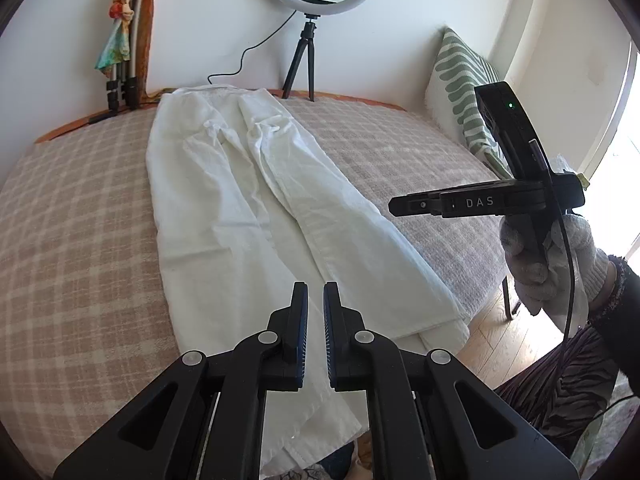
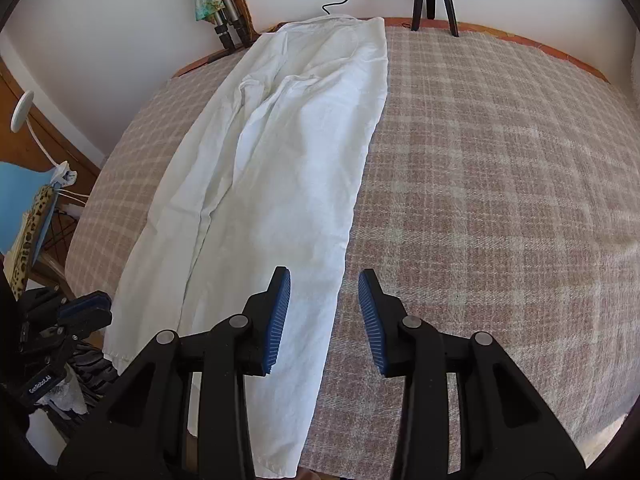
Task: Fold small clothes
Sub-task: 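Move both open tools along the folded white strip toward its hem end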
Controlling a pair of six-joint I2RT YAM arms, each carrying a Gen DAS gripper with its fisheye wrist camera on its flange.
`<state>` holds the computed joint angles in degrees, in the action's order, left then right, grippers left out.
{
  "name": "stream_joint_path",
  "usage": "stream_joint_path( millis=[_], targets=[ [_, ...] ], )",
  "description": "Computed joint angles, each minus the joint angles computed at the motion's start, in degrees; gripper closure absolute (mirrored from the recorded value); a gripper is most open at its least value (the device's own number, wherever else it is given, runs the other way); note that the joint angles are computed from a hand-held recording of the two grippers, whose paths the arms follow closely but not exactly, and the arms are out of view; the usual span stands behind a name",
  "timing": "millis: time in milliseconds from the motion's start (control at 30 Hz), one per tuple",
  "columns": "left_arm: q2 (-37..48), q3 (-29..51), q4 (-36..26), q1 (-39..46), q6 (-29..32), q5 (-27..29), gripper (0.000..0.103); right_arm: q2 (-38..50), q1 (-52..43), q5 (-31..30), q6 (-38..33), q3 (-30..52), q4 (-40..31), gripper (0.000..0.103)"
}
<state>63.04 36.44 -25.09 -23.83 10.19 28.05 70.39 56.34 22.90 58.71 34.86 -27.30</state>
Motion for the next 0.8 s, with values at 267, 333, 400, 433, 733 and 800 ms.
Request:
stream_joint_path(
  millis=[267,333,400,433,733,800],
  targets=[
    [6.82,3.39,2.98,0.57,0.75,-1.93,0.097,6.46,-4.05,1.10,-8.04,3.42,8.08,0.070],
    [7.61,3.38,3.47,1.94,1.76,-1.49,0.097,10.66,-5.21,1.98,-11.38,5.64,9.43,0.071],
    [9.32,3.14,4.71,3.34,2.14,-1.36,0.097,14.63,-7.43,-0.34,-12.90,6.77,10.84,0.071],
    [10.52,3.00,5.61,4.32,1.98,-1.14,0.097,16.04,-8.63,-2.27,-12.61,6.31,12.07,0.071],
    [12.21,-2.14,5.75,9.11,11.15,0.96,0.091,14.62,-0.67,0.54,-8.45,1.81,11.48,0.071],
    [9.91,-5.03,6.85,10.05,12.76,1.71,0.089,13.25,1.80,1.74,-6.50,0.98,9.78,0.071]
  ],
)
